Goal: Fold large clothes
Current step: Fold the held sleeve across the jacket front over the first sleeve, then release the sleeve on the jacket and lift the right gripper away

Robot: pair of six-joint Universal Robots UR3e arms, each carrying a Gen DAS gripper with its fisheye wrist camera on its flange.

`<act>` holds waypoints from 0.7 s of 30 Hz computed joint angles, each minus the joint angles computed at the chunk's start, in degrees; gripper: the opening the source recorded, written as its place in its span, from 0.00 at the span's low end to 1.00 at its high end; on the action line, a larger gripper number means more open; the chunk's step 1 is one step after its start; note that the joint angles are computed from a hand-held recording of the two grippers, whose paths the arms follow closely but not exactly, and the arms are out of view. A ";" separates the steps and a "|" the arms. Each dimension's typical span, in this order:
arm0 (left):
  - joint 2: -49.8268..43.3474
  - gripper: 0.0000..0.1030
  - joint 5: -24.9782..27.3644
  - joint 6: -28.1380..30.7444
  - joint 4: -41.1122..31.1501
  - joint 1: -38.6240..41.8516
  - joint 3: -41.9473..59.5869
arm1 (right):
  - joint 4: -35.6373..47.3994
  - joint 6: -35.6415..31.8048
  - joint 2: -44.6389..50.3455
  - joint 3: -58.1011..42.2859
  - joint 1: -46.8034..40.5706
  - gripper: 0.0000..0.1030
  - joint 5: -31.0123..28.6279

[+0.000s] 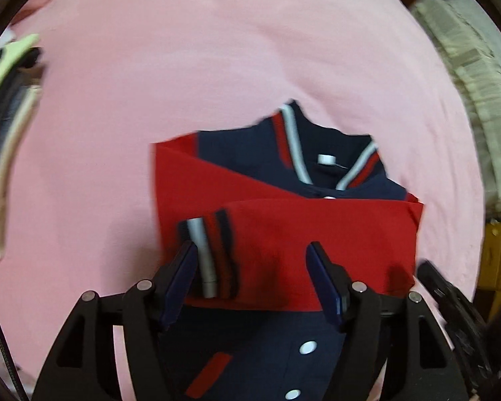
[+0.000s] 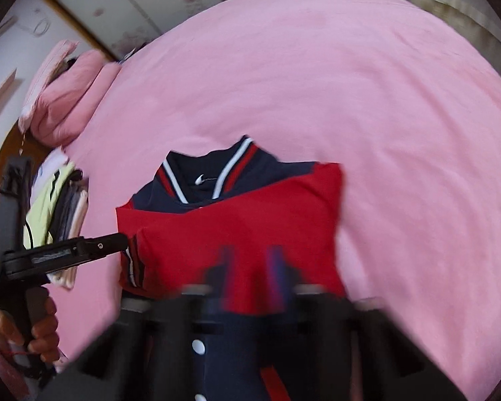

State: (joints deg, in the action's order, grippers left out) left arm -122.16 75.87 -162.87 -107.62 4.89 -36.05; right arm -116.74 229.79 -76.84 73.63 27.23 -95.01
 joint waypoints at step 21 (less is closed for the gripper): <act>-4.52 0.44 7.03 1.15 7.13 -1.87 -1.37 | 1.10 -5.55 -5.74 8.23 -9.29 0.00 -11.15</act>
